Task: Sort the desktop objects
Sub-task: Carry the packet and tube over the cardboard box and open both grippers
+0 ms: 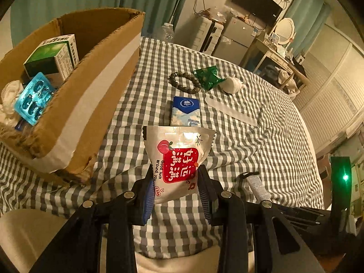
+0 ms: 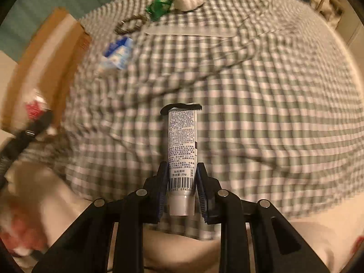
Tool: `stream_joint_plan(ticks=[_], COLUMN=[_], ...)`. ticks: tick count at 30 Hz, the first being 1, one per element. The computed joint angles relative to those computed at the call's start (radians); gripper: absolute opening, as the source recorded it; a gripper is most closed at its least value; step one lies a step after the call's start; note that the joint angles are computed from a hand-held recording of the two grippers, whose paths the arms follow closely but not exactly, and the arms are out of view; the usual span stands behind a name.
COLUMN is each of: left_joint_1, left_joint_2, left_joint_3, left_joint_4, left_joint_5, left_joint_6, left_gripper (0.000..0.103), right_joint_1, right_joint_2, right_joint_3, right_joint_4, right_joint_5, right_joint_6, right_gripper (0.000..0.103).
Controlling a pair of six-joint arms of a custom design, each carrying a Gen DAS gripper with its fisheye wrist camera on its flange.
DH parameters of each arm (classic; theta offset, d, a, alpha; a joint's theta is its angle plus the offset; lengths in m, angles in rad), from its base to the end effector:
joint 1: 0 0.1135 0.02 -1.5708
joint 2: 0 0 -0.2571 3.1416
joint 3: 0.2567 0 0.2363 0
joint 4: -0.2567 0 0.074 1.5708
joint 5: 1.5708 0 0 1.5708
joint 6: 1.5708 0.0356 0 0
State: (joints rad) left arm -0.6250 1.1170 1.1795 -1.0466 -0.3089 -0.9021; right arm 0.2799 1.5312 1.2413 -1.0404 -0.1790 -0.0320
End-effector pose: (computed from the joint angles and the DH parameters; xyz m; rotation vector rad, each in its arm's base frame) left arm 0.1615 -0.1032 0.3289 -0.4618 2.4604 -0.2411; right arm 0.2596 0.0812 0.2567 -0.4831 2.8699 0.3026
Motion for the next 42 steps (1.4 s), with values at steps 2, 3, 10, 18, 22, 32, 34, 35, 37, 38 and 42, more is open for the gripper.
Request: stream_joint_plan(ticks=[2,3,10,18,22,32,34,35,37,38,42], left_joint_1=[-0.014,-0.016,-0.025,-0.018,0.154,0.861,0.955,0.991,1.052,1.062,1.08], left_joint_2=[-0.021,-0.025,-0.053,-0.118,-0.115,0.024,0.013,0.002,0.004,0.0,-0.042], left_joint_3=[-0.002,-0.002,-0.017,0.094,0.281,0.463,0.42,0.394,0.366,0.352,0.296], left_joint_4=[-0.011,-0.015,-0.007,-0.06,-0.135,-0.271,-0.254,-0.242,-0.244,-0.244,-0.231], left_joint_5=[-0.006,-0.009,-0.009,-0.06,-0.006,0.278,0.325,0.344,0.35,0.315,0.289], left_joint_6=[-0.01,-0.011,-0.015,0.033,0.178,0.735,0.778,0.79,0.814,0.811,0.81], left_gripper=[0.036,0.036,0.036,0.036,0.036,0.036,0.039,0.055,0.089,0.096,0.096], right_joint_1=[0.064,0.085,0.091,0.187,0.33,0.582,0.596,0.595,0.586,0.578,0.52], right_joint_2=[-0.013,-0.01,-0.02,-0.081,-0.049,0.418,0.491,0.499,0.5,0.479,0.302], right_joint_3=[0.001,0.008,-0.027,0.175,0.382,1.077,1.163,1.161,1.128,1.092,0.81], right_joint_4=[-0.014,-0.028,-0.043,-0.047,-0.056,-0.137,-0.146,-0.126,-0.073,-0.054,0.105], right_joint_5=[0.143,0.18,0.059,-0.02,0.015,0.012,-0.006,-0.016,-0.022,-0.021,0.034], right_joint_6=[-0.006,-0.017,-0.031,0.025,0.067,0.166,0.197,0.218,0.272,0.28,0.202], right_gripper=[0.024,0.024,0.024,0.024,0.024,0.025,0.027,0.04,0.068,0.069,0.069])
